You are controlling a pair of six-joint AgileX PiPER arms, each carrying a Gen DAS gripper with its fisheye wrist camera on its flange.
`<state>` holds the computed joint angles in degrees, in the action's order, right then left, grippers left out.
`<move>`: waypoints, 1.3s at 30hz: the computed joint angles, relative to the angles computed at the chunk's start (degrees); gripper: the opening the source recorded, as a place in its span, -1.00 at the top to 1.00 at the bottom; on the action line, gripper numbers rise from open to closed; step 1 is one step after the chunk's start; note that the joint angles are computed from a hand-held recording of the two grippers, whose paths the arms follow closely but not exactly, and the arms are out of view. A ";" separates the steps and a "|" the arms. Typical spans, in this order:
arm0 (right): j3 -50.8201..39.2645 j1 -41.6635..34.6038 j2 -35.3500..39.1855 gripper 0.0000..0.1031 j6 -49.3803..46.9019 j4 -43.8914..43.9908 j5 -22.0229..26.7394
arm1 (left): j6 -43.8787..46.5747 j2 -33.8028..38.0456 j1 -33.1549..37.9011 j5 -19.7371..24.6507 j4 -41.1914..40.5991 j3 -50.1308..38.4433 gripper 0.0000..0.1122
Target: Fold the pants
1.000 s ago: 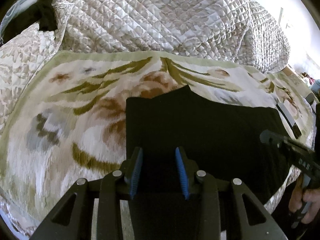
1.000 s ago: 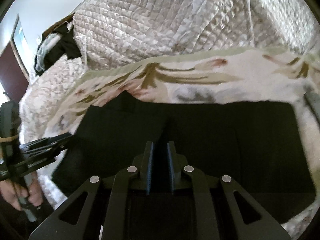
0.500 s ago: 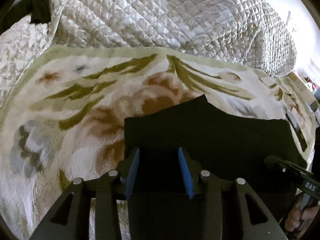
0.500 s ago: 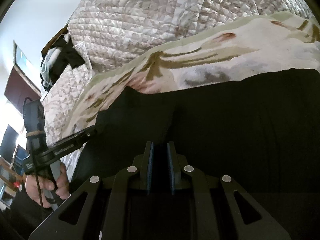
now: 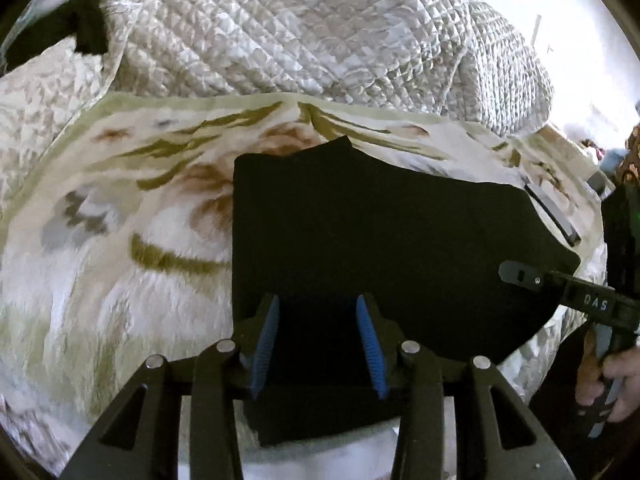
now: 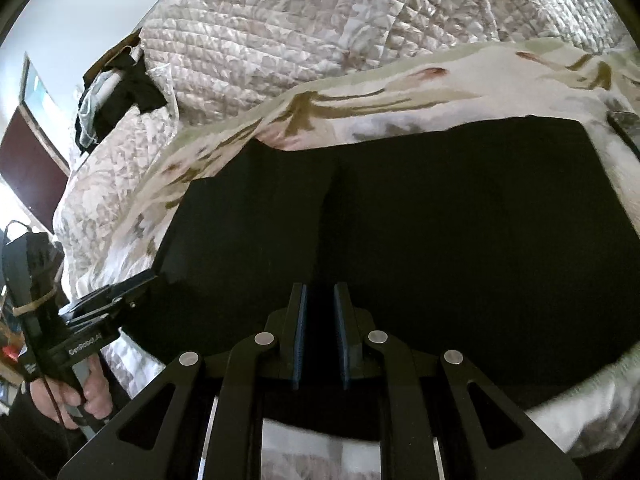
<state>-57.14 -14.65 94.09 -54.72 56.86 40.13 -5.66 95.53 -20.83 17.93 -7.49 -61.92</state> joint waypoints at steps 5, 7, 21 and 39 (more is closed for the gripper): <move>3.05 -0.47 -3.42 0.73 0.89 -2.89 -1.12 | -3.02 -1.25 -0.81 -1.50 2.40 2.29 0.24; 3.83 -1.68 -4.05 0.73 0.84 -2.79 -0.77 | -5.44 -1.65 -1.23 -1.79 4.79 2.81 0.24; 5.03 -11.43 -7.24 -0.05 6.18 -3.33 -0.58 | -3.62 -4.54 -0.74 -0.26 1.19 4.14 0.19; 4.69 -20.05 -3.71 -0.05 11.48 -0.49 1.56 | -8.89 -3.81 -0.47 0.92 6.01 2.58 0.19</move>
